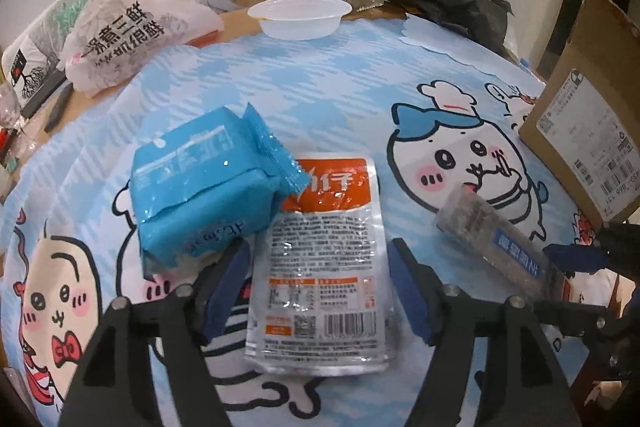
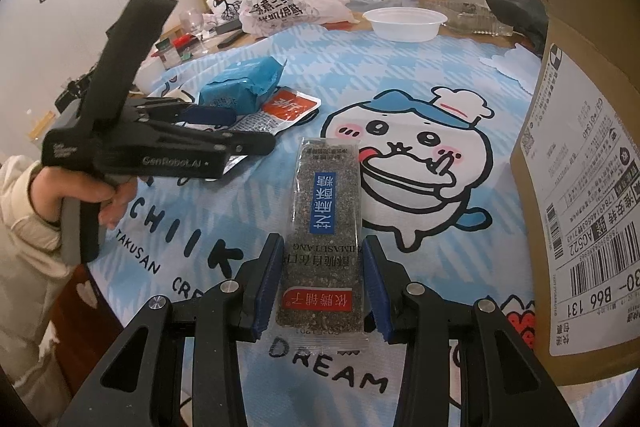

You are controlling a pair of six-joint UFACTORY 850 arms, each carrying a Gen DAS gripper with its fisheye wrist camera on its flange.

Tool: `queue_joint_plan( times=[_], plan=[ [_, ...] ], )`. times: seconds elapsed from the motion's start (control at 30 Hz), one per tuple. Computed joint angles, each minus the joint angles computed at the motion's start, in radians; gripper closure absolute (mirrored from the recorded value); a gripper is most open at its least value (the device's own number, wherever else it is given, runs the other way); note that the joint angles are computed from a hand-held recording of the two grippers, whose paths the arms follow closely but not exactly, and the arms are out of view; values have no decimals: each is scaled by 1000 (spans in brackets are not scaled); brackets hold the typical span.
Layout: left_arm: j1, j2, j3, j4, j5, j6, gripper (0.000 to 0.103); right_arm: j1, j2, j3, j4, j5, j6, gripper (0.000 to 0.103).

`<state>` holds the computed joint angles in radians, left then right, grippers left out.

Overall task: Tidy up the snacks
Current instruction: 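Hold the seaweed bar in the right gripper while the left lowers over the white-orange pouch, then close the left gripper on the white-orange pouch and lift it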

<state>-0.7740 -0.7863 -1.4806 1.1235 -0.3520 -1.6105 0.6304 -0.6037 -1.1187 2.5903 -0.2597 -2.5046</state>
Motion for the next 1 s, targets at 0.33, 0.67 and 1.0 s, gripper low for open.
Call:
queue_joint_plan(
  times=[0.33, 0.67, 1.0],
  plan=[
    [-26, -4, -2, 54, 29, -10, 38, -3, 1, 2, -31, -7, 31, 67],
    [-91, 71, 121, 215, 5, -217, 50, -8, 18, 27, 59, -7, -71, 68],
    [-106, 98, 170, 244, -46, -274, 27, 11, 34, 52, 205, 4, -296, 68]
  ],
)
